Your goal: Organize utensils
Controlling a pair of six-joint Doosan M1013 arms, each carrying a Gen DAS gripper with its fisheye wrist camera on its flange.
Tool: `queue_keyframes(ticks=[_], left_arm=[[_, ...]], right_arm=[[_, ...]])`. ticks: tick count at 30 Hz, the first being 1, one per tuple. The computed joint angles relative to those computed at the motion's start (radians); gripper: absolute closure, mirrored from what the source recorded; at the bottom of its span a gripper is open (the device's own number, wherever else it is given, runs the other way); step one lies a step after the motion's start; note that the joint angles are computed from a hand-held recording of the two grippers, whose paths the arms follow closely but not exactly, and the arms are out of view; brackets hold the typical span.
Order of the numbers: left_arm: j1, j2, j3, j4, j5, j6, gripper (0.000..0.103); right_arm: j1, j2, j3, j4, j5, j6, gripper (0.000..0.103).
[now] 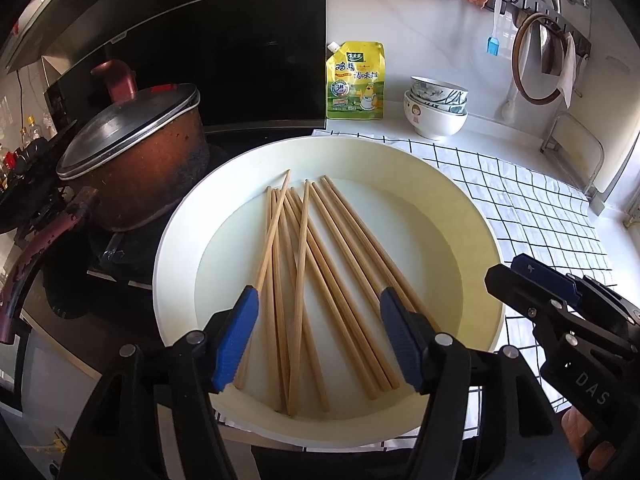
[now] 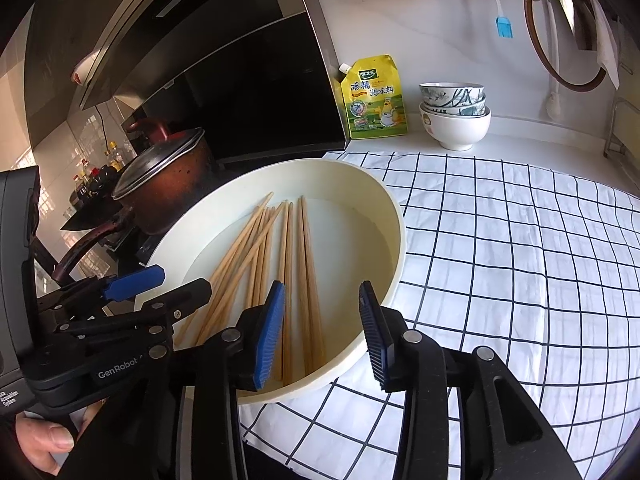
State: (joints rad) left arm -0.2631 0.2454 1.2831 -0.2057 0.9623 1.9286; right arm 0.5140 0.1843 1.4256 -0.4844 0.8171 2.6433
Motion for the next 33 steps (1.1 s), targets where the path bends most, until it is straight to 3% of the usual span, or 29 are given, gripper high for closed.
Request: queue_keyframes(ticks=[3,11,18,33], left_arm=[[-0.001,-0.004,0.006,0.013,-0.014,-0.012,0.024],[-0.002,-0.004,0.009,0.037,-0.019,-0.036,0.013],[-0.002,-0.004,0.009,0.052,-0.019,-0.05,0.01],[-0.015,-0.005,0.011,0.117,-0.033,-0.089,0.009]], right_arm=[[0.0,0.0,-0.001,0.0,0.003,-0.001,0.065],[0.004,0.005,-0.007,-0.012,0.024,0.004,0.055],[0.006,0.004,-0.004,-0.034,0.032,0.023,0.046],[0.004,0.004,0.0,-0.032,0.036,0.027,0.045]])
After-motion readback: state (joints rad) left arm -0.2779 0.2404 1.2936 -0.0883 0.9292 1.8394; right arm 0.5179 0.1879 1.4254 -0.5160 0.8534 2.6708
